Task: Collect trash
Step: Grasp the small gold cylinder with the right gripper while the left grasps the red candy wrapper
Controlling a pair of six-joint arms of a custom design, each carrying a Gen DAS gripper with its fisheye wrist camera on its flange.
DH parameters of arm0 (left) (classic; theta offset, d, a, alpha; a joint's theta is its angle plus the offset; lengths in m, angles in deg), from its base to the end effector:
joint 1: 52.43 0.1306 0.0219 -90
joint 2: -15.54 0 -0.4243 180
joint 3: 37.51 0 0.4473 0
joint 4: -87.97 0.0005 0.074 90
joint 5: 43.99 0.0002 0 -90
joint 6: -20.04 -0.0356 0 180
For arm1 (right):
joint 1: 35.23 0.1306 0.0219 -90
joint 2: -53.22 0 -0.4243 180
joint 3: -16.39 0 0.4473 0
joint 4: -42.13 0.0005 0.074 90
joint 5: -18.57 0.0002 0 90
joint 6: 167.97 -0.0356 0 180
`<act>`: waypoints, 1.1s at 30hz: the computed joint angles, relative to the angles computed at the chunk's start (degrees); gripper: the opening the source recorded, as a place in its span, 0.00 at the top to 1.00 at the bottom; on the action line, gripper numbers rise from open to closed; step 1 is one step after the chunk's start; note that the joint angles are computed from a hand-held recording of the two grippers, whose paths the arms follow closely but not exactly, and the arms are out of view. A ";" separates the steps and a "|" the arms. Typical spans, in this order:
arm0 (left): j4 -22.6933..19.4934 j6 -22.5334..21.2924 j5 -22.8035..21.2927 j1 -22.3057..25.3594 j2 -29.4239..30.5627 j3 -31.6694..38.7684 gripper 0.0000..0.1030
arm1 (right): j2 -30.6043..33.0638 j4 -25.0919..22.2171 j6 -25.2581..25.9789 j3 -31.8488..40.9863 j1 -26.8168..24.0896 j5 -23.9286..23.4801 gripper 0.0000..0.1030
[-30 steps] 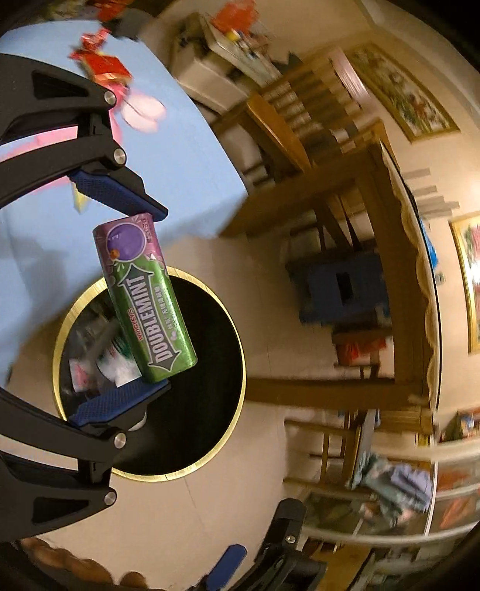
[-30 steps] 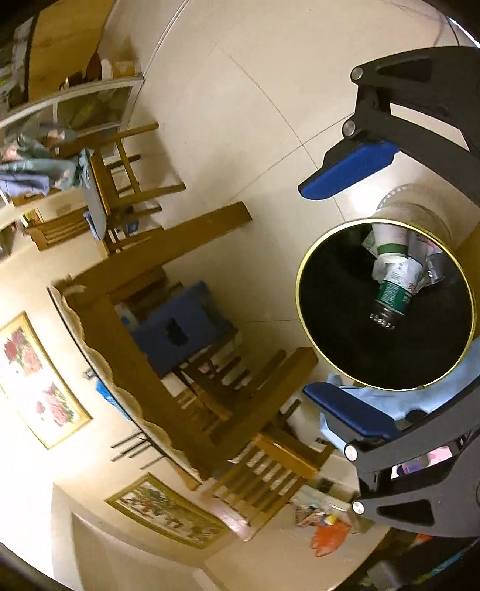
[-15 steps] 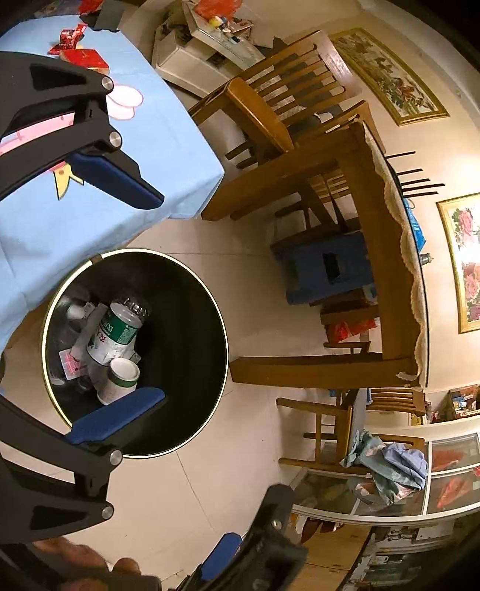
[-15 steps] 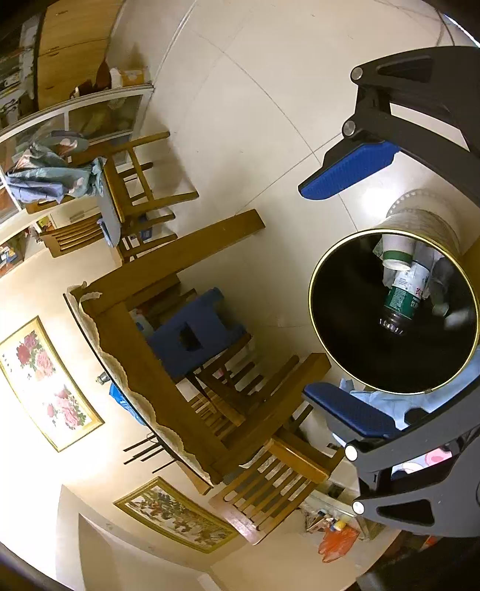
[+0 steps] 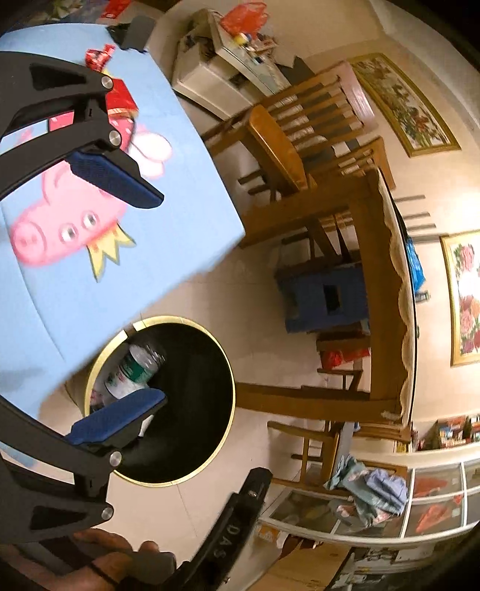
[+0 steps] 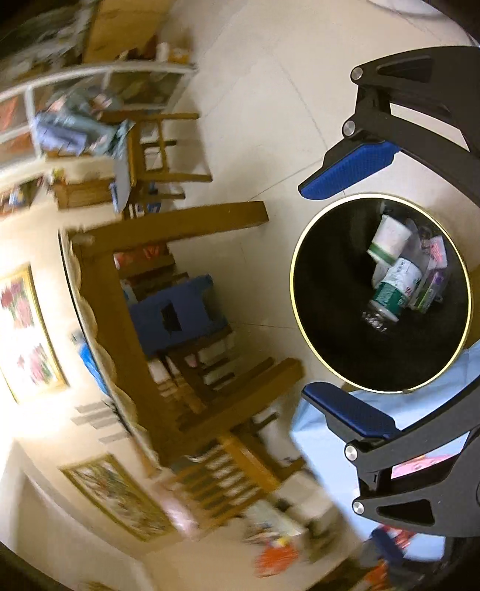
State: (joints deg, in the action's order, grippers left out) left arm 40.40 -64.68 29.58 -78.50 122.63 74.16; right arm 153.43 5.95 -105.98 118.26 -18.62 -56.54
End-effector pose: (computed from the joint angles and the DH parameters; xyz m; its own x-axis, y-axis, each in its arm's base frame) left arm 0.6073 -0.2865 0.4980 -0.6316 0.2107 -0.7461 0.1783 0.9760 0.1247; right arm 0.6098 0.1718 0.4995 -0.5139 0.3203 -0.7958 0.1903 0.9471 0.2584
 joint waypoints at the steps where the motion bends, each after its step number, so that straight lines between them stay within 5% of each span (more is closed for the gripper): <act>1: 0.16 0.48 0.11 0.84 -1.27 -1.69 0.08 | 1.23 -1.95 2.14 1.79 1.13 1.73 0.05; 6: 1.43 2.36 -0.09 5.68 -8.57 -10.81 0.08 | 6.91 -6.04 16.32 8.87 8.30 10.02 0.05; 8: 2.45 2.62 -0.67 8.24 -11.97 -14.93 0.07 | 8.00 -6.27 17.98 10.11 9.91 5.84 0.05; 12: 1.30 4.51 -1.28 16.73 -16.73 -20.73 0.06 | 10.80 -8.36 17.49 13.23 12.02 -13.01 0.05; 19: 0.71 6.28 -0.64 29.08 -20.18 -24.67 0.07 | 14.96 -7.97 25.83 18.37 19.72 -25.56 0.07; 22: 0.09 8.17 1.65 32.22 -20.86 -24.51 0.07 | 21.46 -17.13 31.34 27.70 23.91 -25.86 0.60; 30: -0.58 8.74 5.73 34.74 -21.95 -24.67 0.07 | 31.43 -26.92 31.68 40.67 27.01 -24.61 0.65; 33: -0.75 9.07 6.39 34.75 -21.40 -24.10 0.06 | 31.61 -28.13 33.44 40.78 27.23 -22.57 0.80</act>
